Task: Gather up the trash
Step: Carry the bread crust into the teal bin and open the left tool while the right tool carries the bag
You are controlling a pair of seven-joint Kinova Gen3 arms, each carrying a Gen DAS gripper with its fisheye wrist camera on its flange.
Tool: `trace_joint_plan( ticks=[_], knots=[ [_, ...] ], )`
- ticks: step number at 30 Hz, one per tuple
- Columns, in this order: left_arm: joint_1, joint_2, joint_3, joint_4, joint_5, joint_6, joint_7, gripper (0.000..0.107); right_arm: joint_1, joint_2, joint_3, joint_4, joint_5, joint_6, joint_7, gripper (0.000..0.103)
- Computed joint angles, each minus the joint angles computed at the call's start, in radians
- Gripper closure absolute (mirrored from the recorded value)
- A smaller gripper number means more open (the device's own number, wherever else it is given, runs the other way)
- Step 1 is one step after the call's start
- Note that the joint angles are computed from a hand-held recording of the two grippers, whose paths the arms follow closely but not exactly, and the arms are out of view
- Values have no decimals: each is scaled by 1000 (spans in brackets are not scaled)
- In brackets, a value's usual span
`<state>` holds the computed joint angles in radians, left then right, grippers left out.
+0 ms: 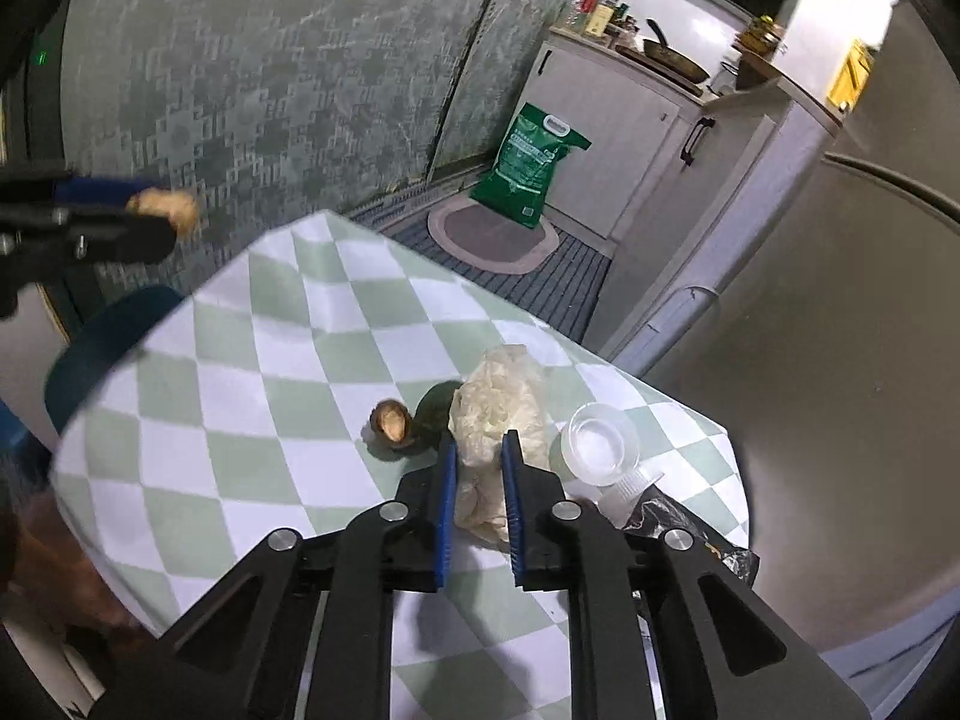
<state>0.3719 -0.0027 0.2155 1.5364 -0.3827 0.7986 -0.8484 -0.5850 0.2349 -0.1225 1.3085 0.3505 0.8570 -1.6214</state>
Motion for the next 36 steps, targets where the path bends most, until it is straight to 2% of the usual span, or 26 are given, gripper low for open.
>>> trace_joint_plan(
  ticks=[5, 13, 18, 26, 32, 36],
  knots=[
    [-26, -38, -10, 49, 10, -2, -13, 56, 73, -22, -20, -15, -160, -20, 48, 89],
    [-98, -91, -22, 119, 76, -4, -65, 57, 111, -64, -38, -8, -280, -86, 78, 89],
    [-138, -109, -28, 166, 107, 3, -99, 57, 118, -53, -62, -43, -363, -105, 135, 89],
    [-194, -113, -67, 235, 194, 17, -158, 57, 61, 19, -89, -137, -423, -72, 187, 89],
    [-230, -100, -88, 289, 208, 35, -189, 56, -19, 95, -93, -217, -412, -27, 191, 89],
    [-256, -88, -120, 314, 252, 32, -241, 56, -62, 141, -95, -268, -413, 7, 197, 89]
  ],
)
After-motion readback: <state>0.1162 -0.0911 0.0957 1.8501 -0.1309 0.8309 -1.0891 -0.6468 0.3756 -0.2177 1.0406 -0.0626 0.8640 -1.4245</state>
